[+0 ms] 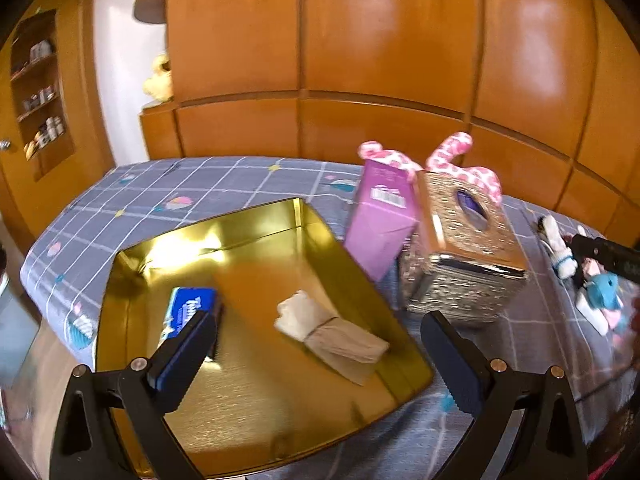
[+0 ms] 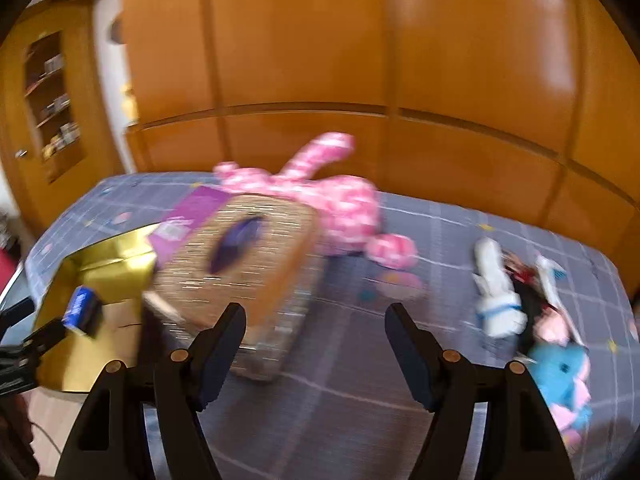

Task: Organize soft objects
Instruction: 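Move both tools back to the bed and grasp the white knit glove with the left gripper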

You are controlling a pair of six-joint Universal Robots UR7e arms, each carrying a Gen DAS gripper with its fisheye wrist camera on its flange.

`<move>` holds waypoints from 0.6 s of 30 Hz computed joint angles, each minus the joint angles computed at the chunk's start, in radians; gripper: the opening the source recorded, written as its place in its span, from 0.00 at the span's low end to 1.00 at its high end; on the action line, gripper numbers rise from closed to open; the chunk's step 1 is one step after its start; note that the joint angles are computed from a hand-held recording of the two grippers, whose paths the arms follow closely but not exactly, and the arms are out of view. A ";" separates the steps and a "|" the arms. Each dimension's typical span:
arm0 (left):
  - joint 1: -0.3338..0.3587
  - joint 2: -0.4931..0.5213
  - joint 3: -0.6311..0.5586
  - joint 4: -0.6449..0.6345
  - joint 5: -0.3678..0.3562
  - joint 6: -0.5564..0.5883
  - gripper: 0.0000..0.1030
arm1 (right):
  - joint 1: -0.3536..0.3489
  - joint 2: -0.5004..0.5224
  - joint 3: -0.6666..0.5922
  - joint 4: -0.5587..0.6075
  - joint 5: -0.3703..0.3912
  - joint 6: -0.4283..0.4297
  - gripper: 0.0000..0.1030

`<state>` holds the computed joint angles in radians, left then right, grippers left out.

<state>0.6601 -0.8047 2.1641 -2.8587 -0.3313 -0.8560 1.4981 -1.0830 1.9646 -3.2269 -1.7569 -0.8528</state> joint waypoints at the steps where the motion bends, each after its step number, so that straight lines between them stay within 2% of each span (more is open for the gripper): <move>1: -0.005 0.014 -0.010 -0.022 -0.002 0.034 1.00 | -0.014 -0.006 -0.013 -0.001 -0.010 0.013 0.71; 8: -0.022 0.098 -0.088 -0.159 -0.057 0.262 1.00 | -0.102 -0.046 -0.092 -0.004 -0.047 0.112 0.71; 13: -0.027 0.174 -0.186 -0.255 -0.143 0.469 1.00 | -0.169 -0.077 -0.137 -0.007 -0.048 0.218 0.71; 18: -0.014 0.243 -0.303 -0.239 -0.246 0.584 1.00 | -0.228 -0.092 -0.193 -0.011 -0.057 0.332 0.71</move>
<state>0.6462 -0.5620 1.8615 -3.0976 -0.5772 -0.2722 1.2698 -1.1755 1.7721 -3.2376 -1.8135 -0.5205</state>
